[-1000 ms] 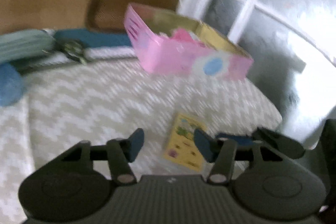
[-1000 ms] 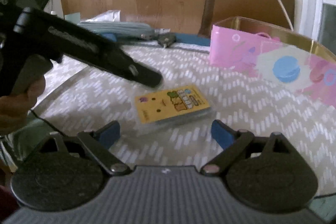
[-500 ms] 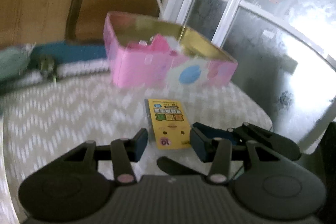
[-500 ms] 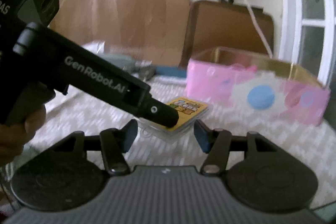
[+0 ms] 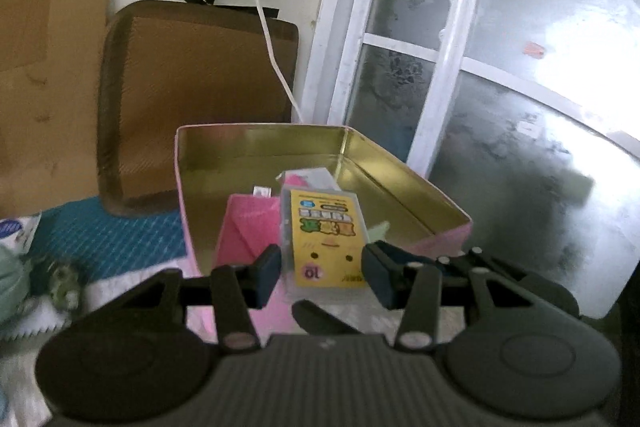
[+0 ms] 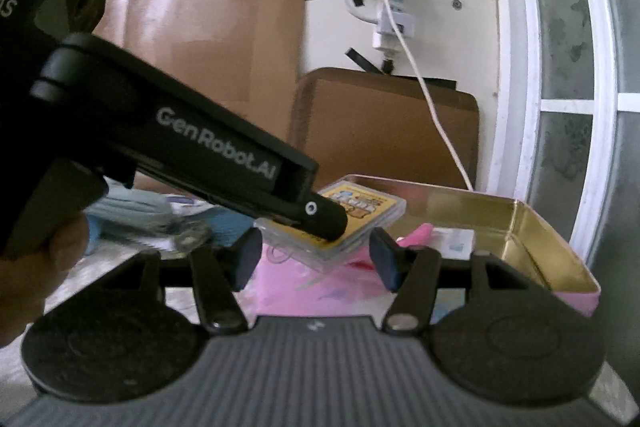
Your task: Organize soft objects
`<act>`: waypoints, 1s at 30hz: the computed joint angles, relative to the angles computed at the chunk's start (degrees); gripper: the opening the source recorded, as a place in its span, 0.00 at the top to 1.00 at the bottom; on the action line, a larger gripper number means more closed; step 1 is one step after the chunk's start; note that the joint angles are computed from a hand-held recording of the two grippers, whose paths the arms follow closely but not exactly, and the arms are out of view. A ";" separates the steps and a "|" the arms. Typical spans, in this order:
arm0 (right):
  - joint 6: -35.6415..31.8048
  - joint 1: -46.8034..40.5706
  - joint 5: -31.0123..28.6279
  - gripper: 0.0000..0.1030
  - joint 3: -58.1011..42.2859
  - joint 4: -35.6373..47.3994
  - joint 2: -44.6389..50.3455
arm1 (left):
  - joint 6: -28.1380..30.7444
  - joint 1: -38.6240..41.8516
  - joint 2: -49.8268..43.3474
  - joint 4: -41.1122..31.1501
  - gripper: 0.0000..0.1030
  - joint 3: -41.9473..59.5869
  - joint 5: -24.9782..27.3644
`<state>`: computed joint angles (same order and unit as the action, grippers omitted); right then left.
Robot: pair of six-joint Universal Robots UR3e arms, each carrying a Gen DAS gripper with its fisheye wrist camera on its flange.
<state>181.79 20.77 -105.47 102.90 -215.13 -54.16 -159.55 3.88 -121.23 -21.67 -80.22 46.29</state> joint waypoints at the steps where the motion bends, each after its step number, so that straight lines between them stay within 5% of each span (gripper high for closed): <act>1: -0.03 -1.13 0.87 0.39 -0.74 0.38 0.62 | -0.75 -0.95 -2.70 -0.94 0.57 3.97 0.95; 6: 0.14 -5.94 3.72 0.39 -7.93 5.80 5.59 | -5.16 -5.70 -16.88 -5.04 0.54 24.09 8.36; 10: 3.49 -7.33 2.90 0.34 -12.77 10.01 8.01 | -8.18 -6.62 -19.33 -1.89 0.52 25.59 13.73; 14: 2.04 -5.50 0.65 0.34 -12.05 7.20 8.64 | -8.61 -4.06 -14.49 4.22 0.49 15.87 11.36; 23: 1.65 2.65 -1.86 0.34 -8.54 1.27 7.53 | -3.42 13.62 7.62 23.40 0.43 -26.48 -2.29; 26: 3.84 4.37 3.77 0.34 -10.07 5.54 6.47 | -0.06 22.81 12.55 22.47 0.42 -35.85 -5.33; 30: 11.59 3.64 17.52 0.35 -18.23 17.43 7.52 | 3.25 32.41 15.32 24.20 0.42 -43.14 0.49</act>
